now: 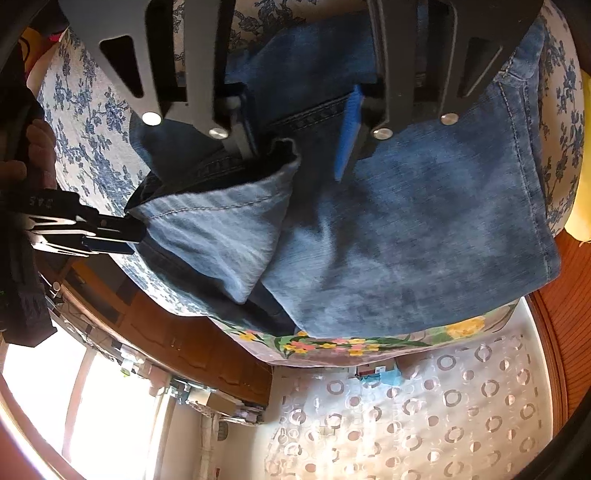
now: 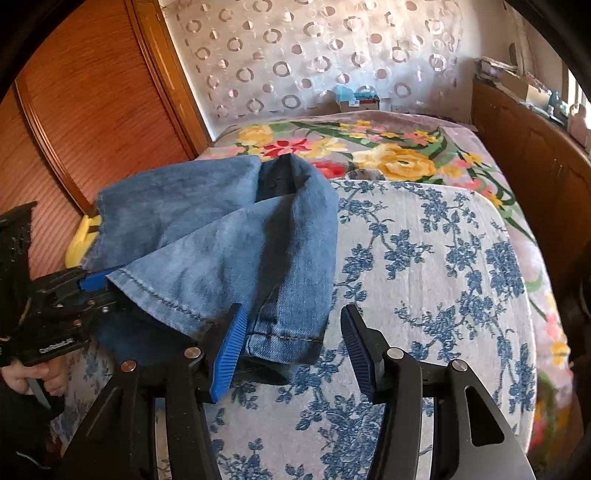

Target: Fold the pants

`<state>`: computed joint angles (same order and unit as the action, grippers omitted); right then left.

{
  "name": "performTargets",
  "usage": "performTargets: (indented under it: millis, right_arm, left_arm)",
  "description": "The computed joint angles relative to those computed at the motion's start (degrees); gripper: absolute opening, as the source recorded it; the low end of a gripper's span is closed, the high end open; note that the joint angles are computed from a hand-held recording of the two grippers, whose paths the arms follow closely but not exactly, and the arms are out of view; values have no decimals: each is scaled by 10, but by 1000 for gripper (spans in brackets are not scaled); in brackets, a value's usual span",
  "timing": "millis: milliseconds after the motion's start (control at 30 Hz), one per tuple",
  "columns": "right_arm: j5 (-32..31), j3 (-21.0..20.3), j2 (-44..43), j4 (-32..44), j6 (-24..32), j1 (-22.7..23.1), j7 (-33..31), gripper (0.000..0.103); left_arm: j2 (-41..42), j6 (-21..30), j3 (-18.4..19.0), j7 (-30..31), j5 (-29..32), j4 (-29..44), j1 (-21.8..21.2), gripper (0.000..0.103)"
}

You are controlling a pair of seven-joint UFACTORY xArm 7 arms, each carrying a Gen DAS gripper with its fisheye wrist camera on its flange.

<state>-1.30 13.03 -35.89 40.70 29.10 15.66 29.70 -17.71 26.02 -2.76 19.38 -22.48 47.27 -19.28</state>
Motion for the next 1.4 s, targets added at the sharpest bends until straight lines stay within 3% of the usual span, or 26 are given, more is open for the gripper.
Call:
performTargets:
  millis: [200,300,633,900,1200,1400]
  right_arm:
    - [9,-11,-8,-11,-22,13,-23,20]
    - [-1,1,-14,-10,-27,1,-18,14]
    - [-2,-4,-23,-17,-50,8,-21,11]
    - [-18,-5,33,53,-90,8,-70,9]
    - [1,-13,217,225,-146,65,-182,9]
    - [33,-11,355,370,-118,86,-254,9]
  left_arm:
    - [-6,2,5,20,-21,1,-13,15]
    - [-25,-3,2,20,-20,-8,-15,11]
    - [-64,-15,6,4,-8,-19,-21,10]
    - [-127,-21,18,-14,7,-48,-20,9]
    - [-205,-9,40,-61,54,-100,30,8]
    - [-226,1,49,-82,74,-130,56,8]
